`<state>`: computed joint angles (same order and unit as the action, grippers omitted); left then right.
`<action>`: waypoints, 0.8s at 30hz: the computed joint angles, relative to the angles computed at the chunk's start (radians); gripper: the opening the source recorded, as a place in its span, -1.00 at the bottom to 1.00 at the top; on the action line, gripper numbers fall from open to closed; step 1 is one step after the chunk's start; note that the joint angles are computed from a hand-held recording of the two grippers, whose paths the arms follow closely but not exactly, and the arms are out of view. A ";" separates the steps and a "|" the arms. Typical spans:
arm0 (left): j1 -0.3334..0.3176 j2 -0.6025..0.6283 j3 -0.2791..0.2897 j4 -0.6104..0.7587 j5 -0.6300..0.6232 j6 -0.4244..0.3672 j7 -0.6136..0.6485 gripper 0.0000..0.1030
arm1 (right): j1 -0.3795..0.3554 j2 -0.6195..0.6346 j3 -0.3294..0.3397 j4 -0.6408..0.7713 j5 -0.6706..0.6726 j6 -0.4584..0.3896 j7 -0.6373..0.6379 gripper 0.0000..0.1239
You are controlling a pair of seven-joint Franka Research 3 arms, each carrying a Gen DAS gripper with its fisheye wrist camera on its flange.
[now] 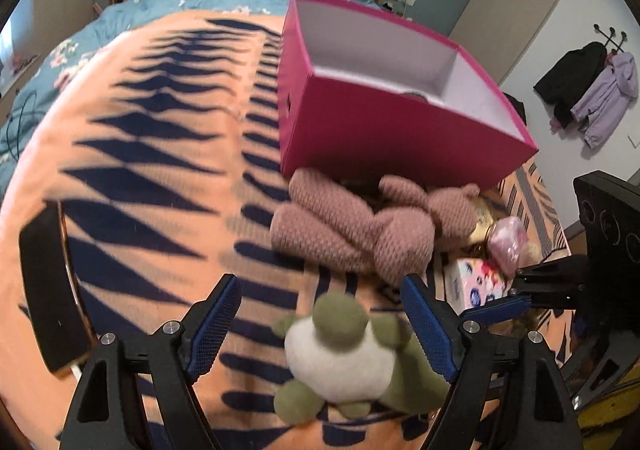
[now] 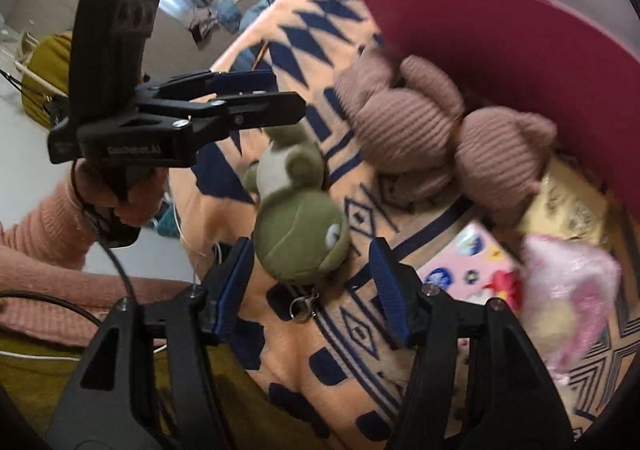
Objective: Organize objects
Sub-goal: 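Grasp the green frog plush with the right gripper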
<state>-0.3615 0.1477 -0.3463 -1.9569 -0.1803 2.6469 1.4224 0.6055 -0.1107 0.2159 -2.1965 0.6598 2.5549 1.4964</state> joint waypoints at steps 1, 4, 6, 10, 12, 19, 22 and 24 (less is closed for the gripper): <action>-0.001 -0.001 0.000 -0.003 0.000 -0.003 -0.006 0.61 | 0.002 0.003 0.002 -0.001 -0.004 -0.006 -0.003 -0.01; 0.004 -0.012 -0.005 -0.028 -0.034 -0.001 0.001 0.60 | 0.002 0.029 0.006 0.018 -0.028 -0.027 0.011 0.00; 0.007 -0.017 -0.009 -0.042 -0.068 0.009 0.012 0.60 | 0.002 0.046 0.008 0.023 -0.037 -0.024 0.013 0.03; 0.015 -0.023 -0.017 -0.059 -0.158 0.023 0.050 0.59 | 0.009 0.059 0.010 0.022 0.017 -0.012 -0.032 0.04; 0.016 -0.021 -0.018 -0.061 -0.187 0.027 0.059 0.59 | 0.009 0.062 0.005 0.021 0.084 -0.019 -0.080 -0.06; 0.026 -0.014 -0.031 -0.047 -0.321 0.014 0.157 0.56 | -0.002 0.016 -0.010 -0.009 0.197 -0.003 -0.129 -0.15; 0.019 0.000 -0.036 -0.033 -0.344 0.010 0.181 0.56 | -0.016 -0.015 -0.024 -0.027 0.211 0.006 -0.127 -0.15; 0.021 0.012 -0.043 -0.018 -0.380 0.007 0.204 0.56 | -0.027 -0.027 -0.031 -0.034 0.187 -0.007 -0.113 -0.15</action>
